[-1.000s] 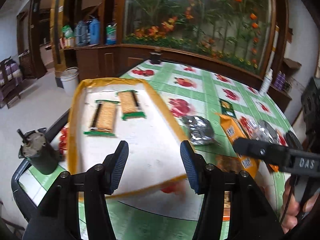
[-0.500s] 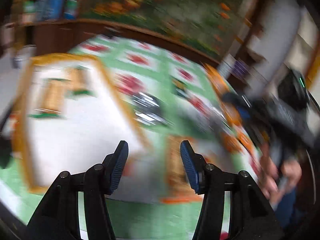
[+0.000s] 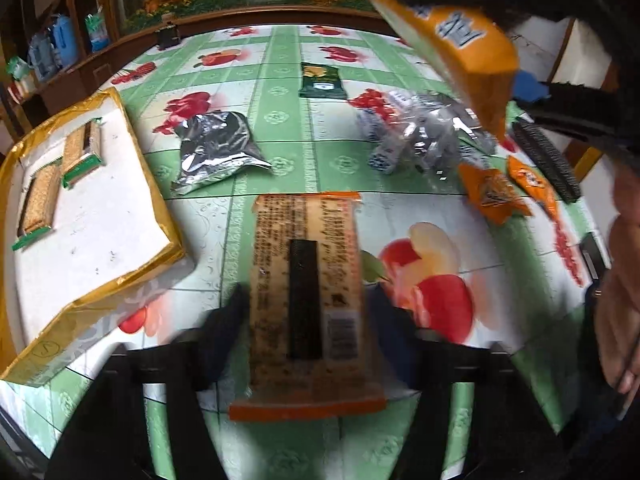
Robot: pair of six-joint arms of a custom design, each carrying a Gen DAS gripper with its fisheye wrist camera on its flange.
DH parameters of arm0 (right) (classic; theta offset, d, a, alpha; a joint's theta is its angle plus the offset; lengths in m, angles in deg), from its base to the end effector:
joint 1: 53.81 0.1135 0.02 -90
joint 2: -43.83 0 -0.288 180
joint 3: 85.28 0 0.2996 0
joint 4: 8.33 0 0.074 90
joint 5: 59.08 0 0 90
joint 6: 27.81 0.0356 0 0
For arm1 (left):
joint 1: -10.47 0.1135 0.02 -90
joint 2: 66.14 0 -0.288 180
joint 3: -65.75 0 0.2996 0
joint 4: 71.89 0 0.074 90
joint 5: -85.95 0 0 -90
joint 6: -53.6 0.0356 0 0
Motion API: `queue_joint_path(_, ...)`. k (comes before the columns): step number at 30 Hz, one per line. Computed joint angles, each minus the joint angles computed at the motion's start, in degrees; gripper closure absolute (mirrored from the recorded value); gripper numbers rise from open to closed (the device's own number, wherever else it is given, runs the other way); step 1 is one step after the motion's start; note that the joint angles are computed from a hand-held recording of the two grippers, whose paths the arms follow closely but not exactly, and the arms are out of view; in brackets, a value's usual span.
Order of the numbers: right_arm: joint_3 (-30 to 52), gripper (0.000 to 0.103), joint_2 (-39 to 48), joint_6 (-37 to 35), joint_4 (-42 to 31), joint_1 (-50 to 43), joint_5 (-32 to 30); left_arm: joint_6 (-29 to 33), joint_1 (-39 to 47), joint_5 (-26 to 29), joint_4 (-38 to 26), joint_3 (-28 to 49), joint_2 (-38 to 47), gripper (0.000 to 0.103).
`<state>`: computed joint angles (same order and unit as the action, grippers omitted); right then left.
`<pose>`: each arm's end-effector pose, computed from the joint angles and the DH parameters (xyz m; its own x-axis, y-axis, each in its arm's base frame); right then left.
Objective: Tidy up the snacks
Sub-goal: 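Move the brown biscuit pack toward the tray with the left gripper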
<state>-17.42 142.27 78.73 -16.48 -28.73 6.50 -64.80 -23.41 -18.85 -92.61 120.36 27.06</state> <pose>0.3590 0.1842 0.1794 -0.7363 -0.0584 -0.6742 -0.4887 0.7350 0.4700 0.2754 -0.1740 0.1209 -0.8329 0.0054 -0.5534 0.0393 0.9980 -0.0495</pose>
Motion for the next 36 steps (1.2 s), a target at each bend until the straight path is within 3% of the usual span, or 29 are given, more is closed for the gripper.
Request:
queue_joint_path(6,-0.2,0.032,0.1,0.2,0.0,0.3,0.1,-0.8,-0.4,-2.2,2.0,-1.9,-1.6,0.051)
queue_joint_path(13,0.0,0.032,0.5,0.4,0.3,0.5,0.6,-1.5,-0.9,-8.4,1.4,-5.4,-9.9,0.052)
queue_joint_path(14,0.1,0.032,0.7,0.5,0.3,0.6,0.7,-1.4,-0.9,-9.5,1.1,-5.8,-11.2,0.055)
queue_joint_path(15,0.2,0.032,0.8,0.5,0.2,0.7,0.8,-1.3,-0.8,-10.6,0.7,-6.2,-12.5,0.07)
queue_joint_path(18,0.5,0.032,1.3,0.6,0.1,1.0,0.8,-1.0,0.2,-11.8,-0.5,-7.0,-15.6,0.071)
queue_joint_path(20,0.7,0.032,1.7,0.6,0.0,1.2,0.9,-0.7,1.3,-10.7,-0.7,-7.2,-15.8,0.071)
queue_joint_path(25,0.6,0.032,1.7,0.8,-0.1,1.5,1.4,-0.4,4.1,-1.7,0.0,-8.6,-16.7,0.071)
queue_joint_path(26,0.7,0.032,1.7,0.8,-0.2,1.4,1.4,-0.4,4.2,-0.8,-0.5,-8.6,-16.7,0.069)
queue_joint_path(27,0.6,0.032,1.7,0.9,-0.2,1.3,1.4,0.3,4.1,-0.2,-1.2,-8.6,-16.5,0.059)
queue_joint_path(28,0.6,0.032,1.7,0.9,-0.2,1.2,1.3,0.8,3.5,-0.9,-2.0,-8.6,-16.2,0.041)
queue_joint_path(30,0.6,0.032,1.6,0.7,-0.3,1.1,1.1,0.8,2.0,-2.8,-2.7,-8.8,-15.4,0.024)
queue_joint_path(36,0.2,0.032,1.4,0.6,-0.1,0.9,0.4,1.4,1.6,-3.3,-2.7,-5.7,-7.4,0.024)
